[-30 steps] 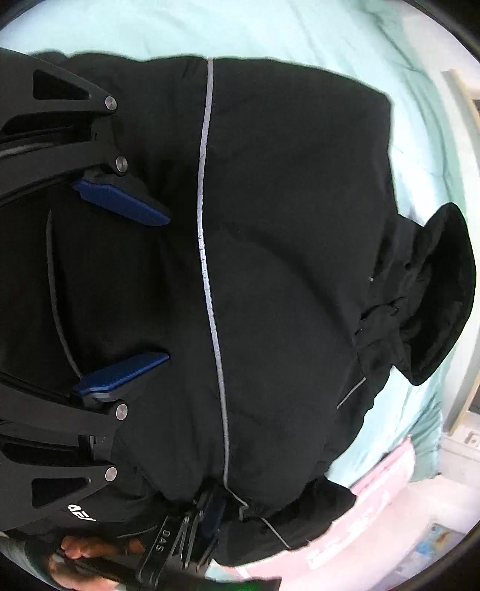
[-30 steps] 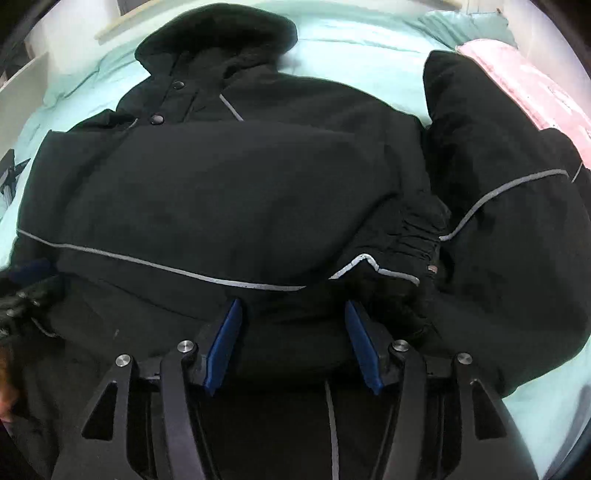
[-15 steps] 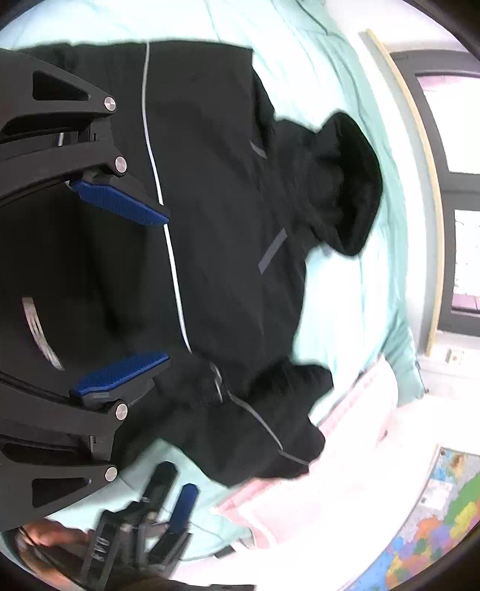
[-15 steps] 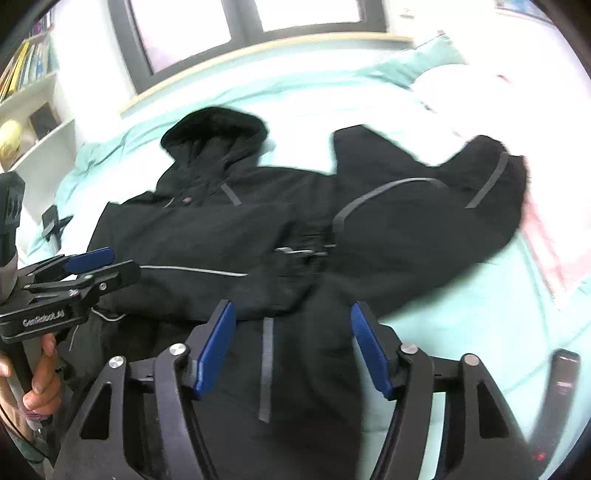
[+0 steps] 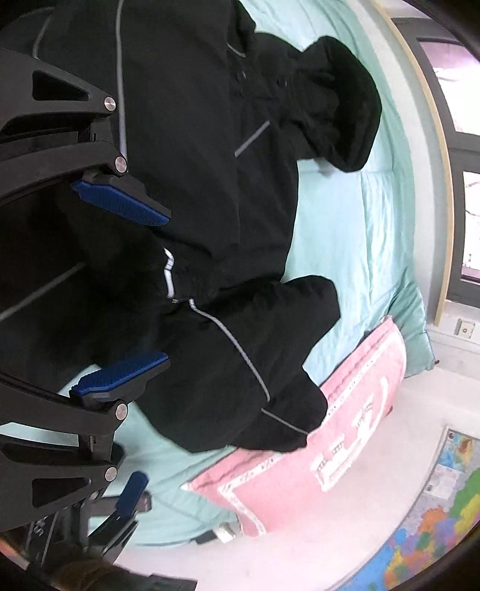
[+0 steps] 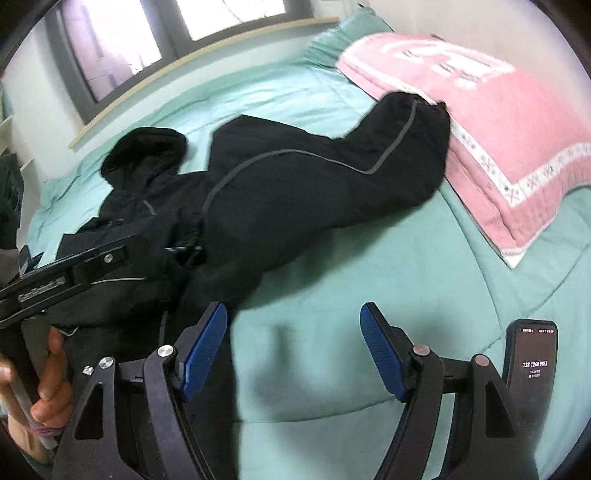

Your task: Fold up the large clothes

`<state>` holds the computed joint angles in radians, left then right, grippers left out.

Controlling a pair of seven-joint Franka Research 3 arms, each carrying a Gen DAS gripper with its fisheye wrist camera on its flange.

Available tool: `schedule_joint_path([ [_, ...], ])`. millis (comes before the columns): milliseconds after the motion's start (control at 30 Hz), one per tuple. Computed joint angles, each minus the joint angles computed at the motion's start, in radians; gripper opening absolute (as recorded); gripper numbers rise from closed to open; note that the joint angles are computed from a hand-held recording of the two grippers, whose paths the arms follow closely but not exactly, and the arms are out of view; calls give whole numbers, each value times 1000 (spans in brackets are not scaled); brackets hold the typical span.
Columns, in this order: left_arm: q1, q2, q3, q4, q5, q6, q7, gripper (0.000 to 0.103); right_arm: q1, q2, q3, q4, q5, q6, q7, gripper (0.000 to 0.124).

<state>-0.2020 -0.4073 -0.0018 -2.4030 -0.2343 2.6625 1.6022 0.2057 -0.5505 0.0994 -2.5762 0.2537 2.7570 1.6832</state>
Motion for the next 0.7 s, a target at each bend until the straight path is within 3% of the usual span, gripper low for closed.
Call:
schedule_joint_path([
  [67,4,57,-9,13,5,19,-11,72,0,22,-19,12,11,-13,-6,77],
  [133,-1,116,-2,33,-24,-13,-2,72,-1,41,-35,25,21,-25,-17,77],
  [200,37,164,-37,37,25,-21,-44,72,-22,66,-36,53,7,-50,-17,77],
  [333,65,163,-80,7,108,38,-73,74,-49,146,-62,140,-5,-155,-28,77],
  [400,51,152,-66,-16,82,74,-57,74,-57,185,-90,195,13,-199,-53,77],
  [500,10,132,-27,-54,-2,129,5,74,-105,238,-108,287,-16,-161,-67,77],
  [700,-4,108,-21,-95,-12,177,23,74,-169,462,-158,536,1,-77,-104,78],
])
